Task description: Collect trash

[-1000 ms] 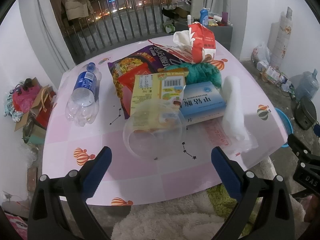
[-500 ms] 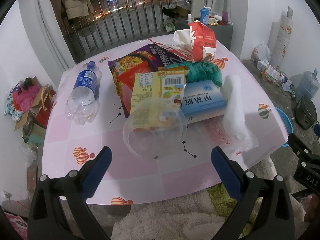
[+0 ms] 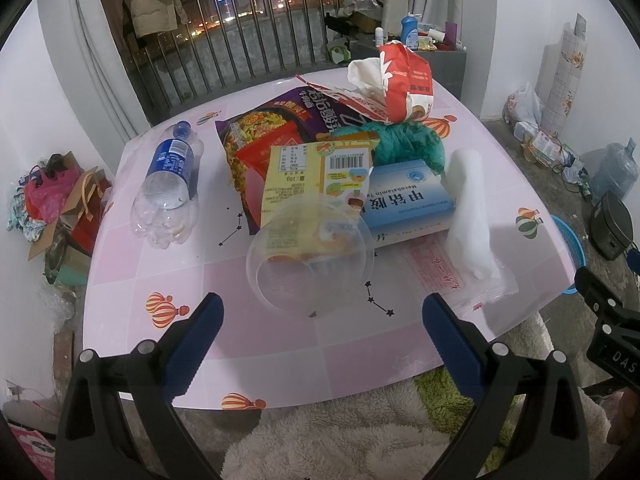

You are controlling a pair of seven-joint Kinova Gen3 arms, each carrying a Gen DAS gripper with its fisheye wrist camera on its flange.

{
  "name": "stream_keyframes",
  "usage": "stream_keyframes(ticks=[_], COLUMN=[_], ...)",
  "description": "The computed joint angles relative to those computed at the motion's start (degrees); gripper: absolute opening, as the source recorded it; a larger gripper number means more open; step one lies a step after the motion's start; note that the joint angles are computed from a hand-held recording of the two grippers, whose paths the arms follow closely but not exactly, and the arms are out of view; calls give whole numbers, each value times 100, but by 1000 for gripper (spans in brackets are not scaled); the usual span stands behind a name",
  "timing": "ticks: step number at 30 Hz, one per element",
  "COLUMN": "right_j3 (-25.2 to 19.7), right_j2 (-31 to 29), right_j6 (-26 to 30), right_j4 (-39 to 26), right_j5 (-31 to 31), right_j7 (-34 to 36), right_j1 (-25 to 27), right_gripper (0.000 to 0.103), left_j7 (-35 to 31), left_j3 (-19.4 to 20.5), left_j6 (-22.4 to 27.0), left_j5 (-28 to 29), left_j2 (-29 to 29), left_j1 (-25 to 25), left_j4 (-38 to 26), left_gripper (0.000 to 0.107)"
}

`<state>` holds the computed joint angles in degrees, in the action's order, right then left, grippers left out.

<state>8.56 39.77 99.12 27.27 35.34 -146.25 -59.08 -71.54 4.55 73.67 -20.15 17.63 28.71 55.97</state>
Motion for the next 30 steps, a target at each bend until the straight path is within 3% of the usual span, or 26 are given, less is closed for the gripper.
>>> stream_keyframes(ticks=[13, 19, 23, 30], right_j3=[1, -58, -171, -535], right_j2=[65, -106, -94, 351], right_j6=[14, -326, -734, -1362], right_j4=[-177, 139, 85, -627], right_j5=[-68, -119, -204, -1301], right_j7=[64, -122, 123, 807], right_j1=[29, 88, 271, 1059], right_gripper=[95, 95, 95, 95], left_j7=[-5, 10, 11, -374], left_j3=[9, -13, -75, -27], left_j6=[-35, -108, -137, -713], left_j5=[75, 233, 219, 707], left_j2=[-20, -19, 26, -48], left_j1=[-38, -211, -314, -800], left_j4=[35, 11, -56, 236], left_gripper=[98, 97, 97, 97])
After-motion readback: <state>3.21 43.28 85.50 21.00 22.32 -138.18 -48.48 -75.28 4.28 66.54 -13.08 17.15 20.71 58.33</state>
